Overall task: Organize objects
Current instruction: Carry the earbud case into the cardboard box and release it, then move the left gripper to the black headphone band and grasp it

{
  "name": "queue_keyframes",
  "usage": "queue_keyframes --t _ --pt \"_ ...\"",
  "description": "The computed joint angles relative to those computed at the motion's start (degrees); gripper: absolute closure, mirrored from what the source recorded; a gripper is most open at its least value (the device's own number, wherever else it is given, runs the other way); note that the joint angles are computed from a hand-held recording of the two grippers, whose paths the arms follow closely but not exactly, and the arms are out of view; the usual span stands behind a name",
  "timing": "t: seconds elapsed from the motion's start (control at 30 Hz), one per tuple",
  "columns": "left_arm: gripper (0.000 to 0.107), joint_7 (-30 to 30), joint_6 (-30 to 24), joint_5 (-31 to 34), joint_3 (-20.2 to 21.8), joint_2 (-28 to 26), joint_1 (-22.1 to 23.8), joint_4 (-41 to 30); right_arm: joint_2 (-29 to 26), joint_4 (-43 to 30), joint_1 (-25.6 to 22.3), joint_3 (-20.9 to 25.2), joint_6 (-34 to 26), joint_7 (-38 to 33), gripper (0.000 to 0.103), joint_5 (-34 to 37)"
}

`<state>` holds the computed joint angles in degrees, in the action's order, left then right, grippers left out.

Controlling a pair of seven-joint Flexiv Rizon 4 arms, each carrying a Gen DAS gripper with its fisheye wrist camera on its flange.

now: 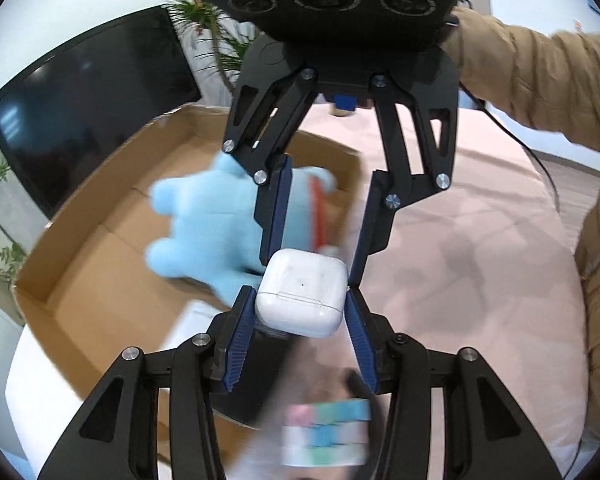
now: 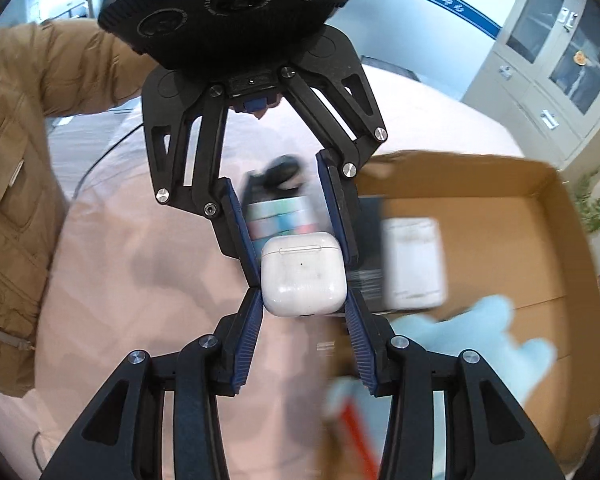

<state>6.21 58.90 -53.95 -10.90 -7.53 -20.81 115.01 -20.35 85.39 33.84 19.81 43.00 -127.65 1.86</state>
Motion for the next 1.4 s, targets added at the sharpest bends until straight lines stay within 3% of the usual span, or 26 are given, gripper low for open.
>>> queue_keyframes --t 0.13,0.2,0.3,0.4,0.47,0.67,0.7,0.77,0.87,0.97,1.07,1.2,1.4 --pt "0.063 -5.93 -2.13 5.13 -0.01 -6.99 2.41 -8.02 -5.07 -6.89 -0.71 -2.00 -2.26 0.56 0.063 -0.78" --pt "0.063 -14.18 2.09 9.34 0.24 -9.83 1.85 -9.91 -7.44 -9.76 -1.25 -2.57 -3.77 0.78 0.063 -0.91" --pt "0.063 -17.95 2.18 12.87 -0.88 -13.12 3.25 -12.34 -9.66 -11.32 -1.37 -3.51 -3.59 1.93 0.063 -1.88" --pt "0.059 -19.23 5.97 13.61 -2.74 -13.73 4.35 -10.98 -9.57 -9.31 -1.44 -3.64 -1.15 3.00 0.063 -2.63" --pt "0.049 -18.27 8.35 11.51 -4.56 -12.78 5.58 -9.07 -9.32 -9.62 -2.10 -3.83 -1.63 2.96 0.058 -3.30" --pt "0.045 -10.57 16.50 -0.72 -7.51 -5.66 6.16 -1.01 -3.92 -1.27 -1.84 -3.33 7.60 6.09 0.054 -4.84" --pt "0.042 -7.93 17.93 -4.18 -7.69 -3.93 5.57 0.77 -2.58 0.75 -1.73 -3.18 9.93 6.88 0.054 -5.22" --pt "0.026 -0.80 21.67 -13.52 -8.26 -0.21 3.61 4.34 -0.03 4.66 -1.84 -2.15 15.16 8.16 0.054 -4.82" --pt "0.025 8.10 23.53 -24.24 -7.11 5.33 -0.50 10.05 4.15 10.83 -1.57 0.14 20.85 8.88 0.054 -3.94" --pt "0.022 10.04 24.67 -27.92 -5.07 9.23 -4.48 14.88 6.14 14.07 -1.71 3.50 23.42 7.71 0.052 0.39" --pt "0.022 6.90 24.17 -26.65 -2.85 11.09 -7.05 18.69 5.86 16.38 -0.58 4.62 24.47 8.09 0.050 2.76" --pt "0.022 0.12 26.75 -19.73 -0.66 9.13 -9.13 22.37 2.28 16.78 0.98 4.33 23.73 9.98 0.050 2.18" --pt "0.022 -1.28 24.58 -19.56 1.80 5.80 -10.08 21.67 -3.98 15.18 2.39 1.68 25.19 15.87 0.050 -2.88"
